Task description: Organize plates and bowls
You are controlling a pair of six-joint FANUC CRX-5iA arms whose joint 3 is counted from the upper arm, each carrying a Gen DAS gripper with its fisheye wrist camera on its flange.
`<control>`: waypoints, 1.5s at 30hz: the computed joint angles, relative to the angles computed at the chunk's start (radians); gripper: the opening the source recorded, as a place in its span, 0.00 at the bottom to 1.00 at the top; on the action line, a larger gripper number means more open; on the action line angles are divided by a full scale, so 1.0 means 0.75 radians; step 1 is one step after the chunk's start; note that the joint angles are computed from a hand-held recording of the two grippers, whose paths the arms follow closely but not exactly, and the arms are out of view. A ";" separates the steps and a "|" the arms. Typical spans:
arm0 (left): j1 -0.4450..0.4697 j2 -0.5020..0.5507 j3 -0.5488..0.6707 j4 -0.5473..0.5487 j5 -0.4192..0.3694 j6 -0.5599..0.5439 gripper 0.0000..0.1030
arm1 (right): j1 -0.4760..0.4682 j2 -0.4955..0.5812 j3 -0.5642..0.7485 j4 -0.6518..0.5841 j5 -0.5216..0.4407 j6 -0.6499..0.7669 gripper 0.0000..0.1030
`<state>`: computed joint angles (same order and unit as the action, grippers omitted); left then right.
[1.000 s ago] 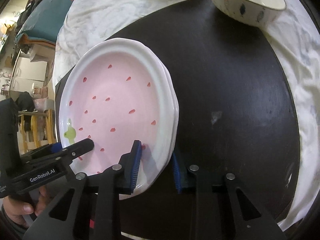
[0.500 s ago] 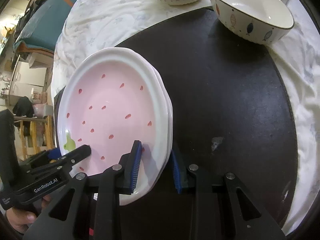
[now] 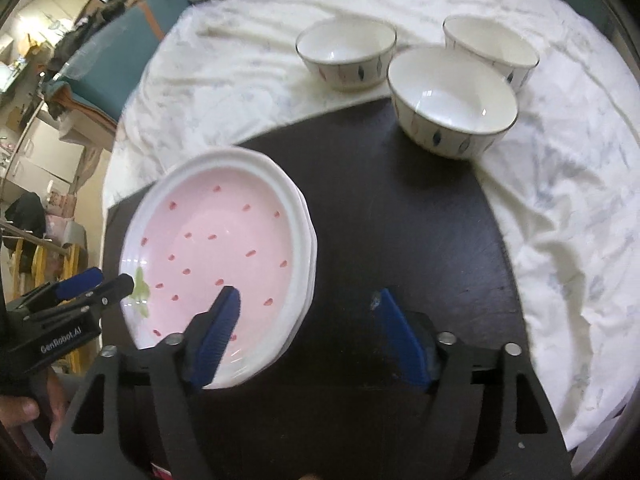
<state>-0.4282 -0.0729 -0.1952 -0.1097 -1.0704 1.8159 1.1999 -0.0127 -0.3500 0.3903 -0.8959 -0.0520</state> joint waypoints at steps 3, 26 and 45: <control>0.012 -0.049 -0.042 -0.005 0.078 -0.007 0.78 | 0.037 -0.065 -0.085 0.145 0.018 -0.151 1.00; -0.166 0.226 0.311 -0.045 -0.083 0.131 1.00 | -0.063 -0.301 -0.255 0.175 -0.195 -0.424 1.00; -0.304 0.806 0.952 0.074 -0.194 0.064 0.84 | -0.494 -0.307 -0.305 -0.096 0.219 -0.078 0.66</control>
